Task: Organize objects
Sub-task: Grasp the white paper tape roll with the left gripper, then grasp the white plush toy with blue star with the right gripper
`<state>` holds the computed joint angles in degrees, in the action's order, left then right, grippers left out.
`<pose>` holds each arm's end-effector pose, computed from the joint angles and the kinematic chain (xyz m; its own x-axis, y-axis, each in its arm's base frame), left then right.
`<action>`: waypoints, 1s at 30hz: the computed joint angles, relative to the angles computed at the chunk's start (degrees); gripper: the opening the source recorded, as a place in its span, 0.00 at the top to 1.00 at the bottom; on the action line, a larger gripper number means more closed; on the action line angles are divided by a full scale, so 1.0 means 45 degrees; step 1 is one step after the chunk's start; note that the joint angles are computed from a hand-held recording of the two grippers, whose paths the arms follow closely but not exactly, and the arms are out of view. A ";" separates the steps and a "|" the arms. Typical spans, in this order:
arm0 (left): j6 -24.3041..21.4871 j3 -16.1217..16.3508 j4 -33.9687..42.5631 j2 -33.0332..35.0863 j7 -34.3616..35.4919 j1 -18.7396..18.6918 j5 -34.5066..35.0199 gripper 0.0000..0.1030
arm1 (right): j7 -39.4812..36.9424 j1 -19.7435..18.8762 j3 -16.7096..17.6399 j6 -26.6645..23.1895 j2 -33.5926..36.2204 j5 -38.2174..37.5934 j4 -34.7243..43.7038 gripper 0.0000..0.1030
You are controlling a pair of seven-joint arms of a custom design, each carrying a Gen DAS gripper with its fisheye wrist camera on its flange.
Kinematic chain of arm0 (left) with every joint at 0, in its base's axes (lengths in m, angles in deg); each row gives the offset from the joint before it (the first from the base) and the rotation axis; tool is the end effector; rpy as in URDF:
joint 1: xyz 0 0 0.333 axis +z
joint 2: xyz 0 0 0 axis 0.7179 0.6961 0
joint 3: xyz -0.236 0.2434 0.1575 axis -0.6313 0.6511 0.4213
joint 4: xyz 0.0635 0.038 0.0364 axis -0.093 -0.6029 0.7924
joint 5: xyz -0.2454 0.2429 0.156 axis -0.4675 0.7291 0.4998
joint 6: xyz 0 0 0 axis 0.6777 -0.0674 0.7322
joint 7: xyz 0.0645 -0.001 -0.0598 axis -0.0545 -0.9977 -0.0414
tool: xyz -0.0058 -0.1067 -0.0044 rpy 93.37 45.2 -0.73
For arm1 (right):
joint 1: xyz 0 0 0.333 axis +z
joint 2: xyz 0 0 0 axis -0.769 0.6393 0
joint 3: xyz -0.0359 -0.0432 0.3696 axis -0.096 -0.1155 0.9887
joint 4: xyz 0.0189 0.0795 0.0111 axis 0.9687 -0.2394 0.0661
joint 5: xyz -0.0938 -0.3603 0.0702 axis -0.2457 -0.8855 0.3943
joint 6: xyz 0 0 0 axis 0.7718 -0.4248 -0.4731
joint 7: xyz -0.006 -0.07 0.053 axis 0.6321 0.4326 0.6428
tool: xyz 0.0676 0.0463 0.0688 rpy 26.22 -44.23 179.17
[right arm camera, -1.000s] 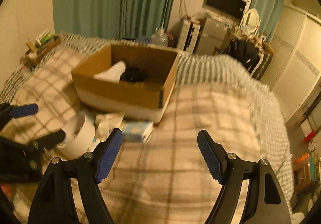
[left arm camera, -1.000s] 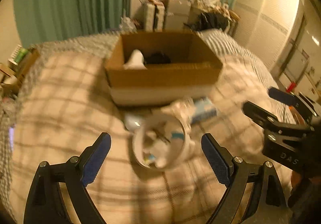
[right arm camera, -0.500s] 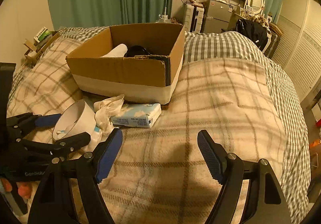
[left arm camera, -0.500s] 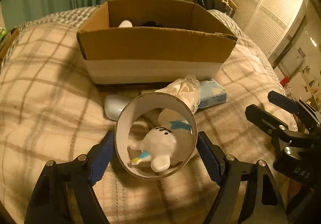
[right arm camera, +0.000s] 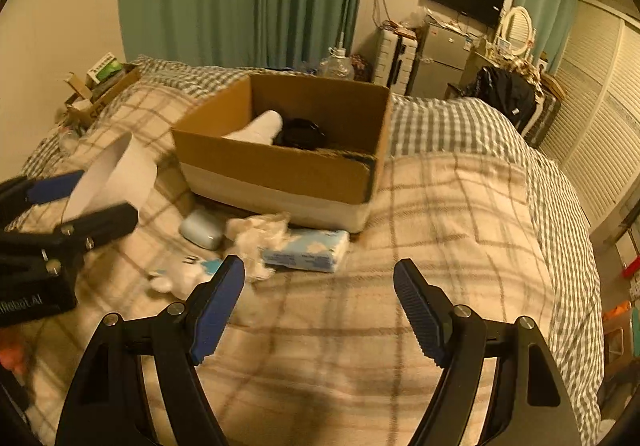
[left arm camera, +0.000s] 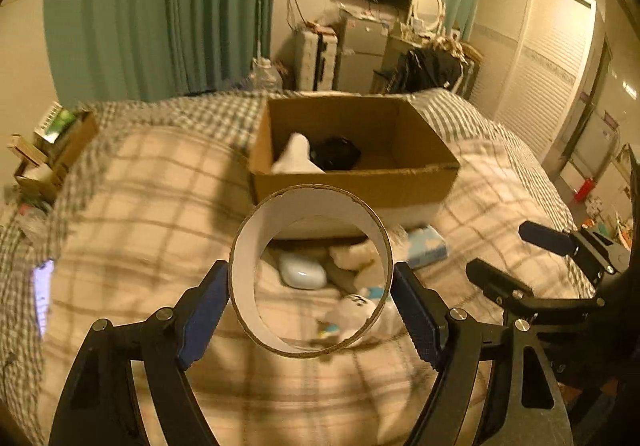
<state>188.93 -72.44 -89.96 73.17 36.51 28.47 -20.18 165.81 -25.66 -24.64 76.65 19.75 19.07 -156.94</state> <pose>0.5636 -0.3091 0.6111 0.0438 -0.9960 0.0774 -0.7151 -0.0854 -0.6938 0.5959 0.2966 0.6171 0.3609 -0.9266 0.1060 -0.6648 -0.3353 -0.6676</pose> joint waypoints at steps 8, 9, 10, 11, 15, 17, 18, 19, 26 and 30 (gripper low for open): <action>-0.0088 0.0193 -0.0712 -0.0462 -0.0321 0.0526 0.0038 0.20 | -0.0551 0.0449 0.0183 -0.0543 0.0671 0.0030 0.0831 0.26; -0.0086 0.0198 -0.0793 -0.0457 -0.0384 0.0565 0.0056 0.20 | -0.0784 0.0464 0.0246 -0.0662 0.0842 0.0209 0.0983 0.26; -0.0169 0.0205 -0.0825 -0.0448 -0.0457 0.0581 0.0155 0.20 | -0.0946 0.0483 0.0267 -0.0714 0.0943 0.0368 0.1059 0.26; -0.0327 0.0214 -0.0823 -0.0414 -0.0561 0.0573 0.0327 0.20 | -0.1200 0.0476 0.0343 -0.0855 0.1138 0.0658 0.1229 0.26; -0.0627 0.0233 -0.0949 -0.0342 -0.0804 0.0612 0.0665 0.20 | -0.1980 0.0573 0.0475 -0.1718 0.1873 0.1598 0.1952 0.26; -0.0675 0.0233 -0.0997 -0.0299 -0.0835 0.0648 0.0637 0.20 | -0.2336 0.0594 0.0499 -0.2024 0.2126 0.2020 0.2200 0.26; -0.0691 0.0232 -0.1000 -0.0269 -0.0824 0.0662 0.0624 0.20 | -0.2568 0.0556 0.0564 -0.2206 0.2275 0.2338 0.2360 0.26; -0.0697 0.0229 -0.1011 -0.0250 -0.0791 0.0675 0.0597 0.20 | -0.2709 0.0553 0.0574 -0.2284 0.2354 0.2560 0.2447 0.26; -0.0742 0.0208 -0.1004 -0.0167 -0.0684 0.0650 0.0499 0.20 | -0.3590 0.0713 0.0578 -0.3218 0.3013 0.3390 0.3168 0.26; -0.0907 0.0195 -0.0981 -0.0193 -0.0739 0.0593 0.0540 0.20 | -0.3887 0.0822 0.0535 -0.3485 0.3124 0.3518 0.3316 0.30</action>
<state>184.85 -71.56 -94.37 72.30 33.19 31.14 -17.75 148.32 -21.96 -22.23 60.97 33.81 34.90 -142.02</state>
